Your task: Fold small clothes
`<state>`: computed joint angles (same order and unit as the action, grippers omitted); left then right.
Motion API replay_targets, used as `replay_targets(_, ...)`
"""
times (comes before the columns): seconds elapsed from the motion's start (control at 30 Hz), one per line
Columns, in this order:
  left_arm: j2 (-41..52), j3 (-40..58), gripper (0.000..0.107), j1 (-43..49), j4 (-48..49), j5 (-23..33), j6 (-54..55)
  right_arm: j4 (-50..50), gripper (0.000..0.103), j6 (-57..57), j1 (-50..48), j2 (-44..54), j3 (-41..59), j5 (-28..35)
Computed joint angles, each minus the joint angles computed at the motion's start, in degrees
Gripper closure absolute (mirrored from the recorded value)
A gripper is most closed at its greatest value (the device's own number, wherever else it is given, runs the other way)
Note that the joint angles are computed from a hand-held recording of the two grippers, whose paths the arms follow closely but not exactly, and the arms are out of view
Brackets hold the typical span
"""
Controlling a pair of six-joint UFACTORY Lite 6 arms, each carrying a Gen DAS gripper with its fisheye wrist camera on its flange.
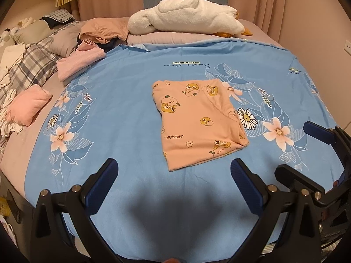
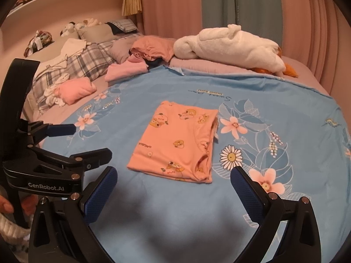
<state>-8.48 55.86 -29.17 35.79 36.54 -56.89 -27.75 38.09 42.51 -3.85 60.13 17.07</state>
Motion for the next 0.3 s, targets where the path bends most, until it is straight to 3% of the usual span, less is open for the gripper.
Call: replay_targets(0.3, -1.06, -0.41, 0.004, 0.00, -0.65, 0.38, 0.05, -0.96, 0.001, 1.88, -0.05, -1.25, -0.83, 0.28)
